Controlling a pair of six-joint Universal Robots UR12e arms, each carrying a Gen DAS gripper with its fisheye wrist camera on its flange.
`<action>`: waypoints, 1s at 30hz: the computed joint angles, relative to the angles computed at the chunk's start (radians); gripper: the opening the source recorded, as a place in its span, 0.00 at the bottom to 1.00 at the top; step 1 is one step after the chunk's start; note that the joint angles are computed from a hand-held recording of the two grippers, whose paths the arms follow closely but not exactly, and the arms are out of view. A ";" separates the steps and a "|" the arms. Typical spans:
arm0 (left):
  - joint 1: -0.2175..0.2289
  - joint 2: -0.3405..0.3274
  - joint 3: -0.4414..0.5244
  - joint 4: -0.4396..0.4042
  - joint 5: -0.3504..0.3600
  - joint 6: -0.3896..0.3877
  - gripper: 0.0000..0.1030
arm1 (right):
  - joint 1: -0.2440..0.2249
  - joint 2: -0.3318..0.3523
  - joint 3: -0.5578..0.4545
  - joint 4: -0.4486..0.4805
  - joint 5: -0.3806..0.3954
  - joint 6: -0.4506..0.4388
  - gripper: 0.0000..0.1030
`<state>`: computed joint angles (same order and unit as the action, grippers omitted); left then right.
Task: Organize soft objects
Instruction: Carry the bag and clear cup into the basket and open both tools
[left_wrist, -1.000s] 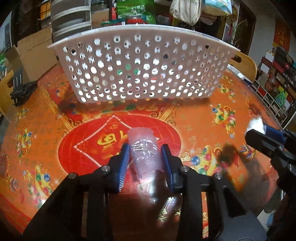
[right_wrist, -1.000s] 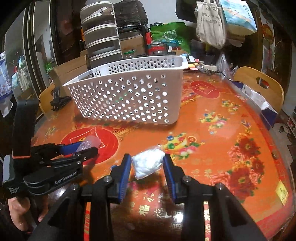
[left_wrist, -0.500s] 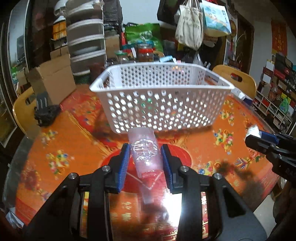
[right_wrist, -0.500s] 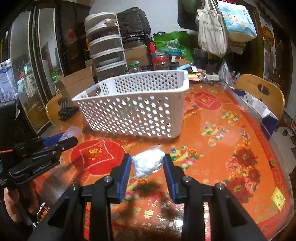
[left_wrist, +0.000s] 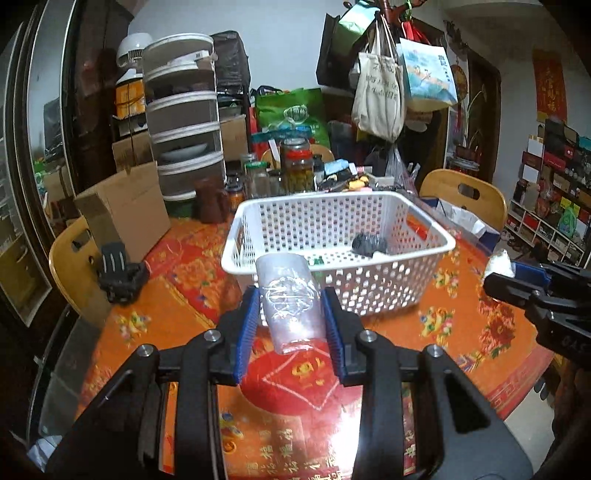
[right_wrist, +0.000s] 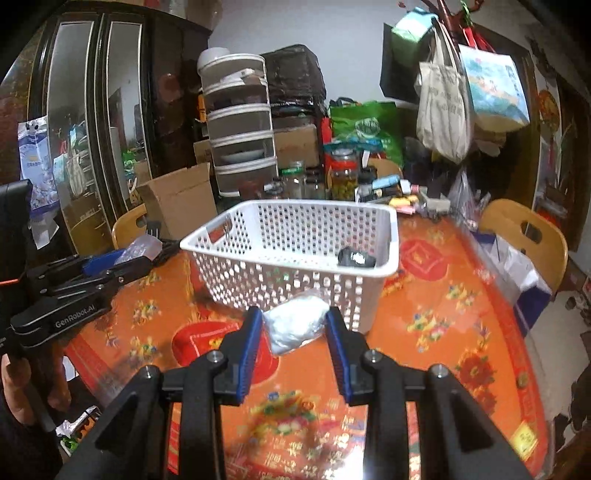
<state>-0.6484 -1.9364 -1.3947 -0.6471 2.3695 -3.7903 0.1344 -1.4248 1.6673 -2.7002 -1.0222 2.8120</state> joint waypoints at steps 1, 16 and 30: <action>0.001 0.000 0.008 0.001 0.006 0.011 0.31 | 0.001 0.001 -0.008 0.002 0.002 -0.001 0.33; 0.111 -0.047 0.204 -0.088 -0.143 0.080 0.31 | 0.062 0.165 -0.313 0.190 -0.064 0.000 0.33; 0.240 -0.199 0.385 -0.359 -0.424 0.014 0.31 | 0.134 0.368 -0.568 0.470 -0.320 -0.068 0.34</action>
